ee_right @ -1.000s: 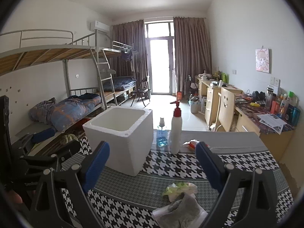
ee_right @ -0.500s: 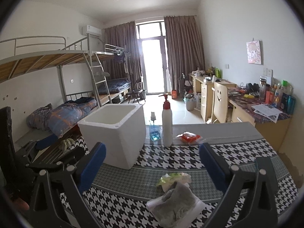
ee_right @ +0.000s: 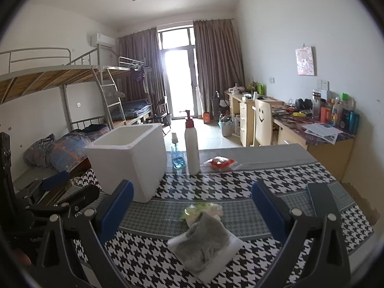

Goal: Organize soft objects

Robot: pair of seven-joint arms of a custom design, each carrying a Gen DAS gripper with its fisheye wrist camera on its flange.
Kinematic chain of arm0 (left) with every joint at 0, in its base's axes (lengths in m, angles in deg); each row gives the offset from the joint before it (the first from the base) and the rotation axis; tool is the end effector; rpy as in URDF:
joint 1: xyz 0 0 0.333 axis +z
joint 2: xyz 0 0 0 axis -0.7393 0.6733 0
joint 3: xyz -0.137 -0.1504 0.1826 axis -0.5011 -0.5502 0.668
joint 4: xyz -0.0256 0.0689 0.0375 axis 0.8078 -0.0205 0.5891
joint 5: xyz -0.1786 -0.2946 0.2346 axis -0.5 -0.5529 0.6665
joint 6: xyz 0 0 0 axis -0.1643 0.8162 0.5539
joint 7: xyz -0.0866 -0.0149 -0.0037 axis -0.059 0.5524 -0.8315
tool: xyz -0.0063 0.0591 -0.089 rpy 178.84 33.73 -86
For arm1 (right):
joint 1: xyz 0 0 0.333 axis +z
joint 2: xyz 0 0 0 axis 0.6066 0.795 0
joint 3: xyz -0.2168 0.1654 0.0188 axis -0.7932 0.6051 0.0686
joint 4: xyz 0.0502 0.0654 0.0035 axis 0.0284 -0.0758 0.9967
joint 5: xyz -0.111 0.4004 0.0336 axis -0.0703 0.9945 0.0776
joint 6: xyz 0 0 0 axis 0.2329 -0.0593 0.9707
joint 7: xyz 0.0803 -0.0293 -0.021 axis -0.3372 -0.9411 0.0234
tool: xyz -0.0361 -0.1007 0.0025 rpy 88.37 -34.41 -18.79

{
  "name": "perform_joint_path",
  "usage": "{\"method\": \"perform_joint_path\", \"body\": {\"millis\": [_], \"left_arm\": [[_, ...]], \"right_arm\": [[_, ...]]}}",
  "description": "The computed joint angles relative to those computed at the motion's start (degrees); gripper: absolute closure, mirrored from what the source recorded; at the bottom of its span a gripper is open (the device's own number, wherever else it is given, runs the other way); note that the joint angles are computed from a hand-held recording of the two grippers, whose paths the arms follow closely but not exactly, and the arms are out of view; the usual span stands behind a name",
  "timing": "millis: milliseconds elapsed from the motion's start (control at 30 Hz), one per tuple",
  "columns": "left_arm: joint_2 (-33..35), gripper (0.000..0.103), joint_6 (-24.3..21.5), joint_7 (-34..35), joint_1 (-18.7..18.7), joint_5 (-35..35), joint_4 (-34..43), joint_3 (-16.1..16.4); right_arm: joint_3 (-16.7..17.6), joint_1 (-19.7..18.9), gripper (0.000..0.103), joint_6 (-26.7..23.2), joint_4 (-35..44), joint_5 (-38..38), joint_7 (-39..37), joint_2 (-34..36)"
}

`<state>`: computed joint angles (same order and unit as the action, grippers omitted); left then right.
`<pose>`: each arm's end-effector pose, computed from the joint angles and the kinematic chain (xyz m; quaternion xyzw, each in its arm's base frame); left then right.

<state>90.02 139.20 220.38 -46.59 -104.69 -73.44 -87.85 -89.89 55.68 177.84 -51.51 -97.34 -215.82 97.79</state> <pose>0.7271 -0.2758 0.4487 -0.3774 0.7398 -0.5140 0.2147 0.6380 0.2164 0.4615 -0.4812 0.6696 -0.4234 0.3752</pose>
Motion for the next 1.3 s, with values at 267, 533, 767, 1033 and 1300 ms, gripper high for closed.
{"method": "perform_joint_path", "body": {"millis": [267,533,767,1033,1300], "left_arm": [[-0.26,0.001,-1.39,1.14,0.47,-0.22,-1.65,-0.95],[-0.05,0.001,-3.87,2.60,-1.15,-1.51,-1.40,0.38],[0.22,0.001,-5.59,2.71,-2.82,-2.28,-0.80,2.33],[2.19,0.001,-10.34,0.18,-6.02,-0.80,3.07,5.92],[4.26,0.001,-11.37,-3.47,-9.43,1.82,6.12,9.87]], "right_arm": [[0.58,-0.02,0.003,-2.97,-3.11,-0.57,0.92,-1.65],[1.11,-0.57,0.003,-5.08,-5.09,1.03,0.80,-2.45],[1.07,-1.56,0.003,-4.40,-6.29,2.41,1.36,-2.35],[0.11,-1.89,0.003,-2.04,-5.71,6.15,-1.80,-0.45],[-1.01,-2.55,0.003,1.65,-5.20,9.65,-4.15,1.18]]}}
